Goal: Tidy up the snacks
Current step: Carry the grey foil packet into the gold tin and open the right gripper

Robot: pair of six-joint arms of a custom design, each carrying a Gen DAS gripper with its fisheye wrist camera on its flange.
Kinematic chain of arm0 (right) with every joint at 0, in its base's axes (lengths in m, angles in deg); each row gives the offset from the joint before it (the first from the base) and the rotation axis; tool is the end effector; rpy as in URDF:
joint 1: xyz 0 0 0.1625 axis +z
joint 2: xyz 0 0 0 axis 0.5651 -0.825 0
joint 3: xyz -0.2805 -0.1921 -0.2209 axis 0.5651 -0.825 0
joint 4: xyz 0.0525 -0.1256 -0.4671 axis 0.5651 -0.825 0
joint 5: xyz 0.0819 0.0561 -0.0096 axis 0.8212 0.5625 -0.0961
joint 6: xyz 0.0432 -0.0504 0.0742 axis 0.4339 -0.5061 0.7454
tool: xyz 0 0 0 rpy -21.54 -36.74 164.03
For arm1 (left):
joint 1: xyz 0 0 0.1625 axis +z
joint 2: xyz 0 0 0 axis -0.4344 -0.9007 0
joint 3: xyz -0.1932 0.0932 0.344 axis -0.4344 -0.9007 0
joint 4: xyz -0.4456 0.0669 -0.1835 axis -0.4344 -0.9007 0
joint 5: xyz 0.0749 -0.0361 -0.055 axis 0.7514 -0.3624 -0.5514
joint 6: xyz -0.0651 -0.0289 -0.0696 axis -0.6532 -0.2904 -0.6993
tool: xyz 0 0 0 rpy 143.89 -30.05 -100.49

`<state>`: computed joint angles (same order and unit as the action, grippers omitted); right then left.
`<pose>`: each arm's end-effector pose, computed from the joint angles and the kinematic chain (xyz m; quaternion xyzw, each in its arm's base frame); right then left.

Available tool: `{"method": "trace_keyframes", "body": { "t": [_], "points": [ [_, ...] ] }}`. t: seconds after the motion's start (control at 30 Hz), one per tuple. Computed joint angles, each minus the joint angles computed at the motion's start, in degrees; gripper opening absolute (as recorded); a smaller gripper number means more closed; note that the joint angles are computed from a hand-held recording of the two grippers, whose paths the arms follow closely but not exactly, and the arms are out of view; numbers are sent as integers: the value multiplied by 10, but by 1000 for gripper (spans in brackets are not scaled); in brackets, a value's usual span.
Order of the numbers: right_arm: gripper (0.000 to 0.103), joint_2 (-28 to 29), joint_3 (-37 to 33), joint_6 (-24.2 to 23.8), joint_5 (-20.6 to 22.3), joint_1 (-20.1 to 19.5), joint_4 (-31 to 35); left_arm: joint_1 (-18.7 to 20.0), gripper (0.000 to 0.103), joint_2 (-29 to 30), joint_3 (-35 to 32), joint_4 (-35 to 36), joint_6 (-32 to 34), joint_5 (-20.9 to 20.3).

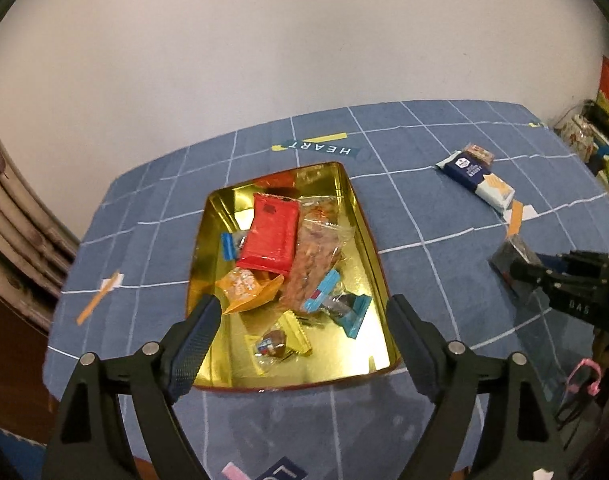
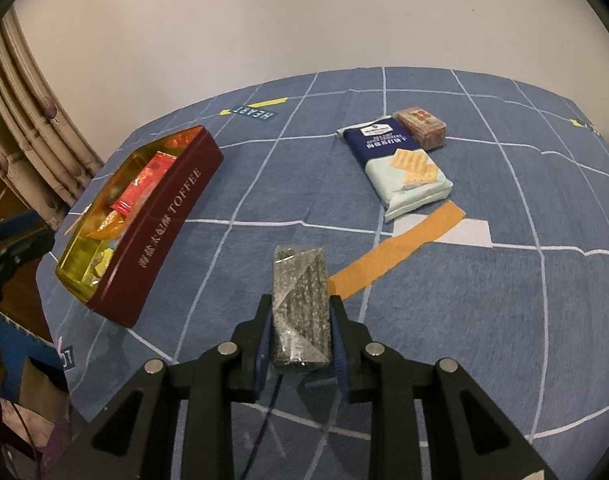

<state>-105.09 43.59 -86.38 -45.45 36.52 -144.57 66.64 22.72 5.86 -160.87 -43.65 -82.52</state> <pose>-0.1045 -0.6891 0.3173 0.2628 -0.9251 0.2023 0.1848 -0.3883 -0.6314 -0.0362 0.1419 0.8301 -0.2913 0.4538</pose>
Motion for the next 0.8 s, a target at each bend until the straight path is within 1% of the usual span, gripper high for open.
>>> {"method": "trace_keyframes", "body": {
  "t": [0.23,0.4,0.5,0.67,0.8],
  "points": [
    [26,-17,16,4,8,5,0,-14,87,-21,25,37,-37,9],
    [26,-28,27,8,12,10,3,-19,88,-43,45,88,-91,5],
    [26,-36,34,5,15,16,5,-22,88,-60,61,121,-132,-4],
    [26,-50,47,2,22,30,7,-25,89,-89,91,144,-179,-24],
    [26,-56,54,-1,24,45,12,-30,91,-113,114,163,-214,-30]
  ]
}}
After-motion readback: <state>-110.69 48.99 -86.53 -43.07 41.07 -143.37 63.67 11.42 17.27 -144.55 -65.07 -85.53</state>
